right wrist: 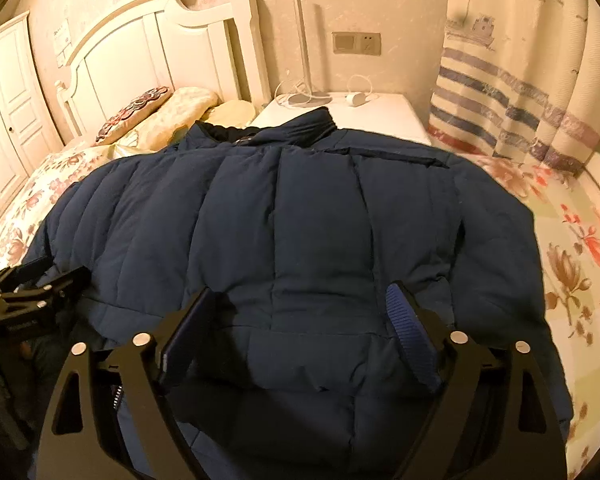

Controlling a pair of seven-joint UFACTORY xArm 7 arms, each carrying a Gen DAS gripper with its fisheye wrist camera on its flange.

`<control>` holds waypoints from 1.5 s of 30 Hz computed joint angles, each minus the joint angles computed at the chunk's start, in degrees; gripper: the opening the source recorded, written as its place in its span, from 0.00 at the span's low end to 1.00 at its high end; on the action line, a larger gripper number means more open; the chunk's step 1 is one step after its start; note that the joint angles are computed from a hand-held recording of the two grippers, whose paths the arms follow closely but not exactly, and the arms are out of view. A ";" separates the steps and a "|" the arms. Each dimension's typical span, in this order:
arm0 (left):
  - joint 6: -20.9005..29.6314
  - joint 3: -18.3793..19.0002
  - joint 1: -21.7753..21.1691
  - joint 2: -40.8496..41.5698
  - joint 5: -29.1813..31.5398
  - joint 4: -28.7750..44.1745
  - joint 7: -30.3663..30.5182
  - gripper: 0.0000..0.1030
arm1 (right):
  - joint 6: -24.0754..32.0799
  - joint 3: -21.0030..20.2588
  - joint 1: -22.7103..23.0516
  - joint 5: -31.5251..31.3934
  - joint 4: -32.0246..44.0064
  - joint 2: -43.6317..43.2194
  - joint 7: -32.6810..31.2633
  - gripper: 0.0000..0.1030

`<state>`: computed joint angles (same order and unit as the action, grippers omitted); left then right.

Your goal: Fold large clothes

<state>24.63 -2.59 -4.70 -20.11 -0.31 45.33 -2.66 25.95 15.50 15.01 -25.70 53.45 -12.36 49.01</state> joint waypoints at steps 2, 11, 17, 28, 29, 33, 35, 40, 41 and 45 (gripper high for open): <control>-0.43 0.77 -0.63 -0.22 -1.17 -0.41 0.94 0.98 | -0.24 -0.48 0.38 1.15 -0.05 0.03 -1.14 0.83; -1.34 2.26 -1.64 -0.50 -5.46 -0.79 4.40 0.98 | 2.64 0.30 0.55 -0.73 1.50 0.82 -0.46 0.84; -1.29 2.05 -1.39 -0.51 -5.62 -0.81 4.55 0.98 | 7.01 0.13 1.38 1.38 4.77 0.09 -2.21 0.84; -1.54 2.31 -1.62 -0.50 -6.15 -0.91 5.28 0.98 | 15.35 -0.76 1.79 -9.97 20.75 15.89 3.02 0.96; -1.63 2.34 -1.65 -0.52 -6.30 -0.96 5.35 0.98 | 12.54 -1.64 2.02 -9.80 19.20 15.54 3.75 0.96; -1.66 2.94 -1.94 -0.45 -7.33 -1.04 6.41 0.98 | 13.11 -4.04 4.53 -6.72 18.20 13.52 1.31 0.96; -1.65 2.73 -1.73 -0.38 -7.24 -1.00 6.38 0.98 | 10.30 -4.51 5.02 -6.42 14.83 10.05 3.02 0.96; -1.56 2.65 -1.55 -0.34 -7.30 -0.95 6.59 0.98 | 5.89 -1.81 2.98 -10.11 5.61 0.54 8.94 0.96; -1.58 2.69 -1.59 -0.37 -7.39 -0.96 6.68 0.98 | 7.21 -1.60 3.09 -8.27 5.10 0.37 6.52 0.96; -1.55 2.49 -1.49 -0.46 -7.32 -0.98 6.51 0.98 | 8.15 -2.18 3.35 -2.01 4.31 1.85 -1.65 0.96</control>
<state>23.07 -0.09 -6.19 -20.57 -7.63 44.35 3.85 34.09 13.33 18.36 -27.72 57.76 -10.51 47.37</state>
